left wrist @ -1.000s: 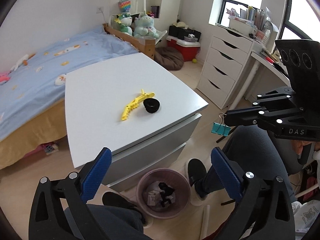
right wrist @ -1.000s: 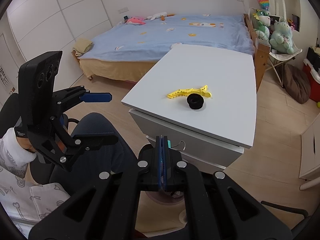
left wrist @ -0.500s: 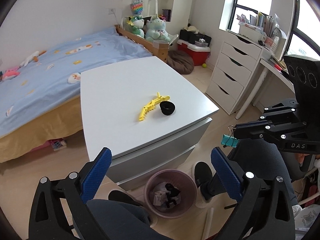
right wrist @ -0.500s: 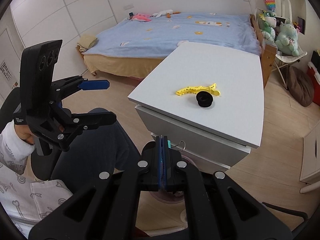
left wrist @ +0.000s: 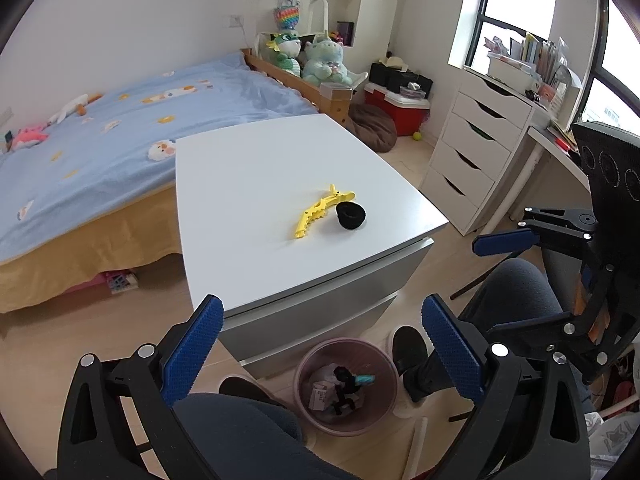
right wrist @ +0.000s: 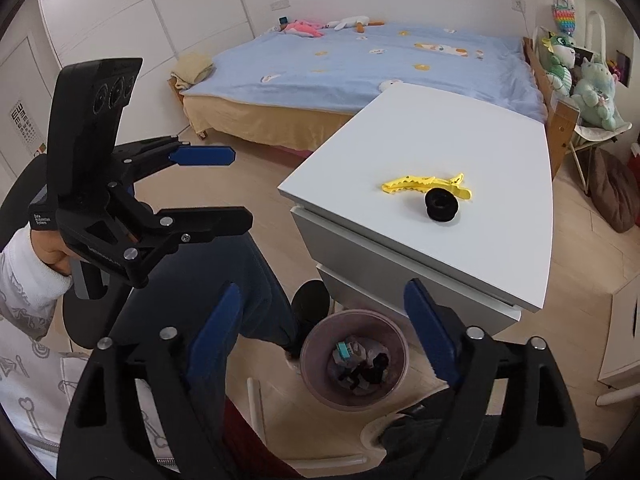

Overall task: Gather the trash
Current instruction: 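Open both grippers over the pink bin to drop the binder clips, then move the right gripper to the black hair tie and grasp it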

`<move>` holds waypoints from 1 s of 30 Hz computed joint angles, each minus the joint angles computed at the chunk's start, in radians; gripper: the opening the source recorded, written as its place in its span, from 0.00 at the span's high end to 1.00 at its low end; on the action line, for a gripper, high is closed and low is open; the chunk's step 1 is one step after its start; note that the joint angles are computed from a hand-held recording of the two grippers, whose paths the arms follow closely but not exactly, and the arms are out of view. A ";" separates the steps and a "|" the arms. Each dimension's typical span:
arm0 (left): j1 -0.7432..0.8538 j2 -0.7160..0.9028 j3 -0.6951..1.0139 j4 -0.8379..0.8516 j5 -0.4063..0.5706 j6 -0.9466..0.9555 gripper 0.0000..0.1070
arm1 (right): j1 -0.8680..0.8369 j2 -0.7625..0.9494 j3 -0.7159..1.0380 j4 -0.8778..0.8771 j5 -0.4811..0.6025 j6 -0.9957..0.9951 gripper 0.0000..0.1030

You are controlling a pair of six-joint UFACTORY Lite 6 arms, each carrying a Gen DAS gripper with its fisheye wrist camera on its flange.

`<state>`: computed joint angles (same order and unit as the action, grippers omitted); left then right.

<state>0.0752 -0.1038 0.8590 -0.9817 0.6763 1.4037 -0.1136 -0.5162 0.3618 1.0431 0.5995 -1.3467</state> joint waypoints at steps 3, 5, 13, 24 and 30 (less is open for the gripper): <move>-0.011 0.000 -0.003 0.010 -0.009 -0.012 0.11 | 0.012 0.004 0.002 -0.016 -0.049 0.034 0.07; -0.013 -0.002 -0.005 0.010 -0.012 -0.009 0.11 | 0.005 0.011 0.004 -0.025 -0.066 0.045 0.05; -0.018 0.001 0.000 0.007 -0.005 -0.019 0.11 | -0.070 0.054 0.024 -0.011 -0.056 0.051 0.04; -0.028 0.037 0.034 0.000 -0.012 -0.037 0.11 | -0.094 0.137 0.084 0.011 -0.099 0.070 0.04; -0.030 0.063 0.056 -0.014 -0.020 -0.040 0.11 | -0.104 0.256 0.201 0.027 -0.123 0.074 0.04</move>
<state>0.0454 -0.0410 0.9145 -0.9953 0.6568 1.3637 -0.2173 -0.2600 0.5624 1.0701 0.4769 -1.2724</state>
